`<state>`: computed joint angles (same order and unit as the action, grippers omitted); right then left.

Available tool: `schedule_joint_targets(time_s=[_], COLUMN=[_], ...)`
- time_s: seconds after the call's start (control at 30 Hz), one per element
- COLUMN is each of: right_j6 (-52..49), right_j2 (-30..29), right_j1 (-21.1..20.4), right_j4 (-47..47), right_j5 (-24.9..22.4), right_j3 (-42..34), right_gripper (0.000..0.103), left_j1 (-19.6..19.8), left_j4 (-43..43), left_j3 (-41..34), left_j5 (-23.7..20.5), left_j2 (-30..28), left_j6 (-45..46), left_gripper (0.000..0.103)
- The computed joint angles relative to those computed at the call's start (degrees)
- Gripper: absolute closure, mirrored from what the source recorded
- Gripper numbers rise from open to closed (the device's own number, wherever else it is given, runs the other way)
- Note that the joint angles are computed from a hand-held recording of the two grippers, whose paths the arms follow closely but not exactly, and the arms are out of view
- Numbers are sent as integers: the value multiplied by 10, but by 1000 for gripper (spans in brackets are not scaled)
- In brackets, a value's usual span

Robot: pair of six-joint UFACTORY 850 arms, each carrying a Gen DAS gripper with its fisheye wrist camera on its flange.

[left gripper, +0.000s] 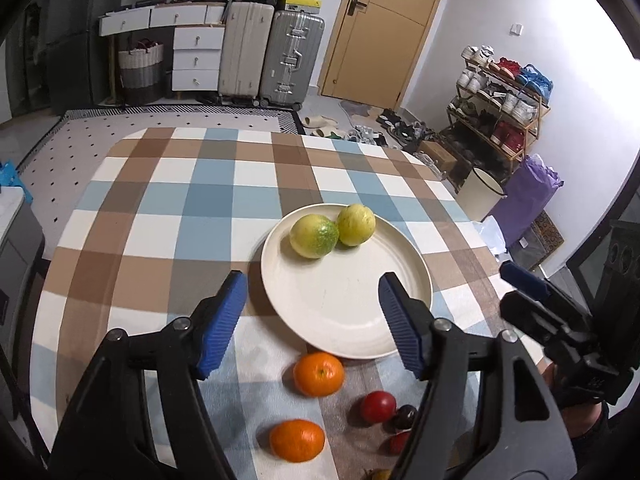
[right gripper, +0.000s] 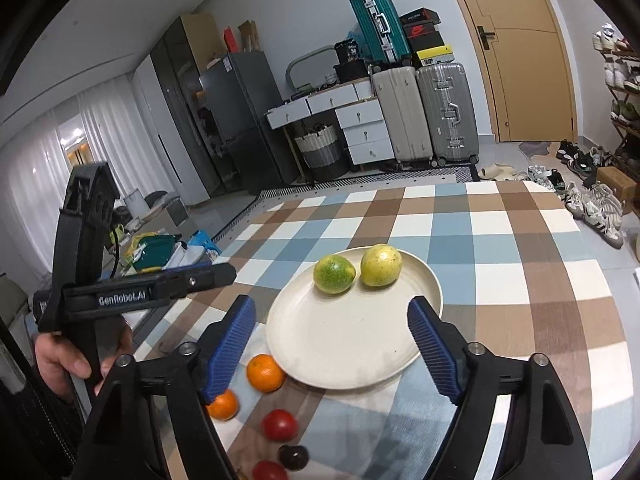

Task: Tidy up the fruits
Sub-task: 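Open both tools to release the fruits onto the plate and withdraw, then grasp an orange with the left tool while the right tool grasps the other orange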

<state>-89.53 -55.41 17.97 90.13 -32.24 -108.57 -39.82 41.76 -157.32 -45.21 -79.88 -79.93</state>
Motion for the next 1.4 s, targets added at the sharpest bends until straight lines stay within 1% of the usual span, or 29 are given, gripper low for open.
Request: schedule_joint_targets(time_s=[0.03, 0.1, 0.17, 0.2, 0.23, 0.3, 0.37, 0.47, 0.5, 0.57, 0.6, 0.63, 0.87, 1.03, 1.17, 1.4], right_j6=[-21, -40, -50, -55, -62, -75, -107, -144, -150, -169, -176, -179, -191, -186, -178, -127], right_j2=[8, 17, 24, 28, 31, 38, 49, 64, 67, 73, 75, 78, 91, 92, 88, 74], right_j1=[0, 0, 2, 2, 3, 3, 3, 5, 6, 9, 10, 11, 18, 23, 25, 21], right_j4=[23, 46, 57, 61, 67, 80, 108, 144, 151, 168, 173, 174, 175, 169, 155, 113], right_j5=[0, -2, -2, -3, -4, -9, -22, -30, -31, -30, -30, -28, -17, 3, 12, 13], right_j3=[16, 32, 46, 51, 58, 71, 92, 121, 126, 141, 147, 152, 188, 203, 204, 190], right_gripper=[18, 17, 15, 15, 15, 14, 14, 14, 13, 9, 9, 9, 9, 9, 9, 9], left_j1=[-4, -10, -13, -17, -17, -23, -24, -26, -29, -30, -32, -35, -42, -44, -43, -36], left_j4=[17, 34, 37, 44, 43, 59, 55, 59, 61, 65, 71, 84, 90, 95, 82, 60], left_j3=[39, 80, 72, 86, 77, 113, 120, 148, 153, 163, 176, 196, 247, 289, 300, 314], left_j5=[6, 11, 3, -1, -4, -2, -8, -3, -8, -10, -9, -8, -7, 8, 15, 52], left_j2=[21, 41, 35, 42, 36, 54, 56, 68, 70, 75, 81, 90, 111, 126, 126, 124], left_j6=[-25, -50, -50, -60, -60, -88, -94, -115, -119, -124, -136, -158, -194, -228, -227, -225], left_gripper=[35, 31, 28, 23, 21, 21, 21, 20, 17, 9, 2, 1, 1, 1, 1, 1])
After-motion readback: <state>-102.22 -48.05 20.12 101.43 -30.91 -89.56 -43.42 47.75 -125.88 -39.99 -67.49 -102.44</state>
